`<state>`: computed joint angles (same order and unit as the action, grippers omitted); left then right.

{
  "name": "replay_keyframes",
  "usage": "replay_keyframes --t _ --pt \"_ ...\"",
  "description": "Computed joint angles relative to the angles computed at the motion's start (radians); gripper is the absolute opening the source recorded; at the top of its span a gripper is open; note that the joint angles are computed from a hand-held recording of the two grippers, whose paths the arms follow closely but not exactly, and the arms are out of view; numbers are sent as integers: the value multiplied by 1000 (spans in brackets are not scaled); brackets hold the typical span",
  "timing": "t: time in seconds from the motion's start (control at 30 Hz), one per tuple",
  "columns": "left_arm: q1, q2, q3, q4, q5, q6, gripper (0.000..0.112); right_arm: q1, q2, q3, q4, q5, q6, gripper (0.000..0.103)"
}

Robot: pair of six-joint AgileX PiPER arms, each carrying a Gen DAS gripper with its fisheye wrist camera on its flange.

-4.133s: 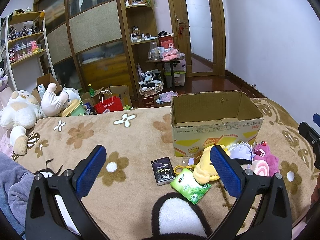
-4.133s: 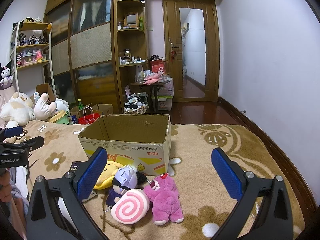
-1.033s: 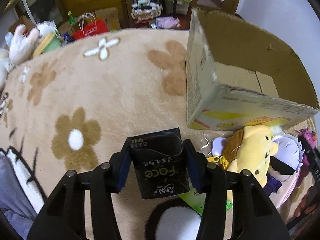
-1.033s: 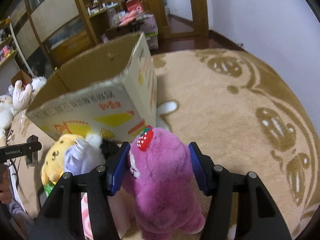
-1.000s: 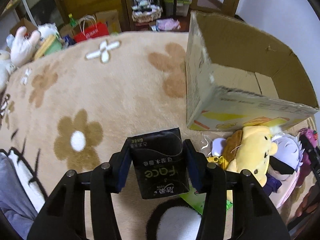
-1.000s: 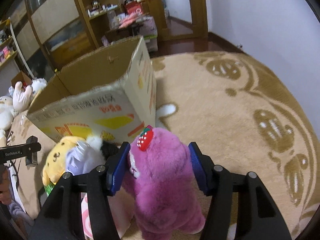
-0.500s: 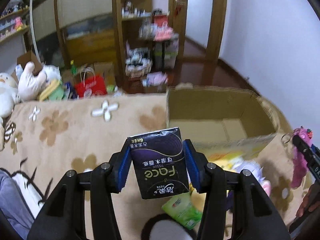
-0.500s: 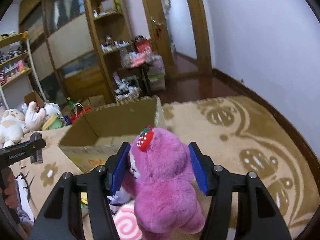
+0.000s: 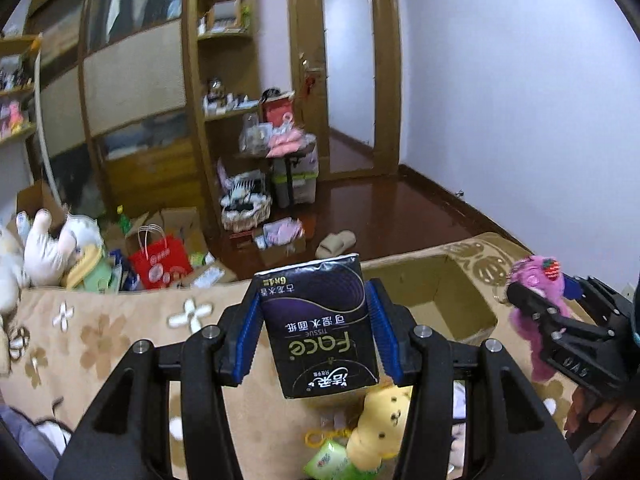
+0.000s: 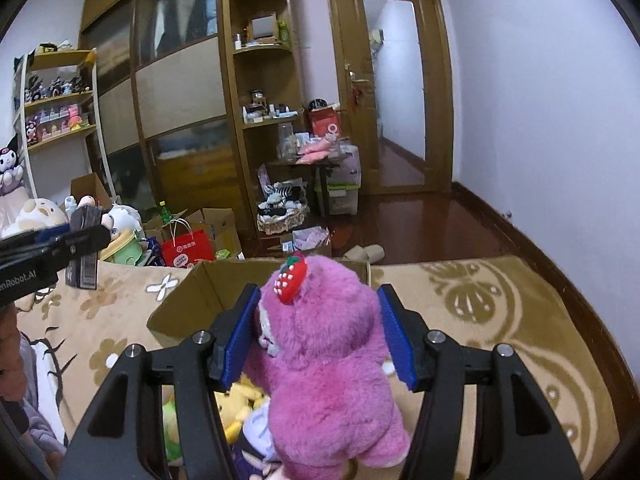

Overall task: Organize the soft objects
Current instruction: 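Lift the black tissue pack with the left tool while the right tool carries the pink bear over the box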

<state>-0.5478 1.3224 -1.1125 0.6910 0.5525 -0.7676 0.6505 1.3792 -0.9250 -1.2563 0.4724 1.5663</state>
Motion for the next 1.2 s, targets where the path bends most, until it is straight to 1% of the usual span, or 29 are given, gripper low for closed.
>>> replay_keyframes --t 0.1,0.2,0.3,0.47,0.53,0.67,0.77,0.8,0.97,1.03,1.1,1.2 --pt "-21 44 -53 41 5 -6 49 -18 29 -41 -17 -23 -8 63" --pt "-32 66 -66 104 -6 -57 49 -31 51 -80 -24 -41 -27 63" --pt "-18 87 -68 109 -26 -72 49 -31 64 -99 -55 -47 -10 63" --pt "1 131 -73 118 -44 -84 49 -25 101 -124 -125 -29 33 63" --pt "-4 144 -74 125 -39 -94 49 -37 111 -117 -147 -47 64 63" --pt "11 186 -87 97 -53 -72 49 -50 140 -121 -182 -68 106 63" --pt "35 213 -101 55 -70 -39 49 -50 177 -147 -185 -59 111 63" --pt "42 224 -107 44 -74 -31 49 -48 191 -159 -178 -50 107 64" --pt "72 268 -128 -21 -78 18 49 -59 247 -193 -167 -66 92 64" --pt "90 281 -136 -87 -84 69 49 -48 260 -200 -160 -46 62 64" --pt "100 286 -129 -118 -99 99 49 -34 266 -203 -174 -26 32 64" --pt "107 306 -140 -137 -101 123 50 -38 272 -208 -181 -44 27 64"
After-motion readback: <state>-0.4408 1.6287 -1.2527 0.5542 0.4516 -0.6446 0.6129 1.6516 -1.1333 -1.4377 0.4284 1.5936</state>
